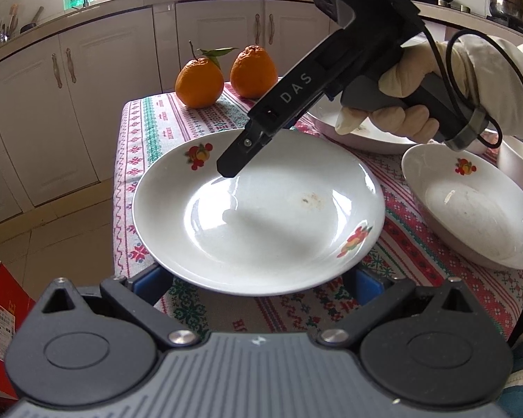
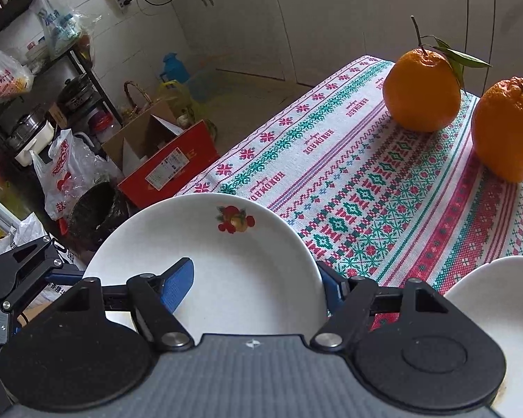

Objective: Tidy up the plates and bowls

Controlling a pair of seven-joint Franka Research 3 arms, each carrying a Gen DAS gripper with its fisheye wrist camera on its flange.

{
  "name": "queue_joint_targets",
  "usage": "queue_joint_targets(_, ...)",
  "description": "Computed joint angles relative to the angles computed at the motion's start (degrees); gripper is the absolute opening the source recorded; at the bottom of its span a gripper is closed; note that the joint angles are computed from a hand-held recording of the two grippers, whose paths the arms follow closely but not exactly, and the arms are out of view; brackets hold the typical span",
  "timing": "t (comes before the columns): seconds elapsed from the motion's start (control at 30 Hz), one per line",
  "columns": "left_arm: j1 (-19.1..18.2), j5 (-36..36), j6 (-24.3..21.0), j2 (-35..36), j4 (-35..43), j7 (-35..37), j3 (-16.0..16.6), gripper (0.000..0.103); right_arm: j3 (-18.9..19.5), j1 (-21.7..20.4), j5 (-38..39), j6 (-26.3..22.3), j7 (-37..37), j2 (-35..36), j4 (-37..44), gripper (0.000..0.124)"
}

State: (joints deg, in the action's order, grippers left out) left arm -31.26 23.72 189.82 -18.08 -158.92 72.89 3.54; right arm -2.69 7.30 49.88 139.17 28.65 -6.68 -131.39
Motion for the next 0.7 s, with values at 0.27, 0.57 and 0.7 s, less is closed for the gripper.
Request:
queue_joint_targets(0.27,1.77,-0.1,0.44,-0.76,-0.43,-0.68,-1.88,0.102,0.02,0.36,0.18,0.25,-0.16,-1.41,-1.29,0.098)
queue_joint_targets(0.57,9.77,-2.06,-0.07,-5.84,-3.41,-3.94,-11.79,0.102,-0.08,1.63,-1.84,5.36,-0.19,-7.99,-6.71,0.103)
queue_joint_targets(0.7,14.21,-3.67,-0.73,-9.06,-5.04,-6.96,-17.95,0.102,-1.13,2.36,-1.6,6.3,-0.09,-12.32,-9.87,0.103)
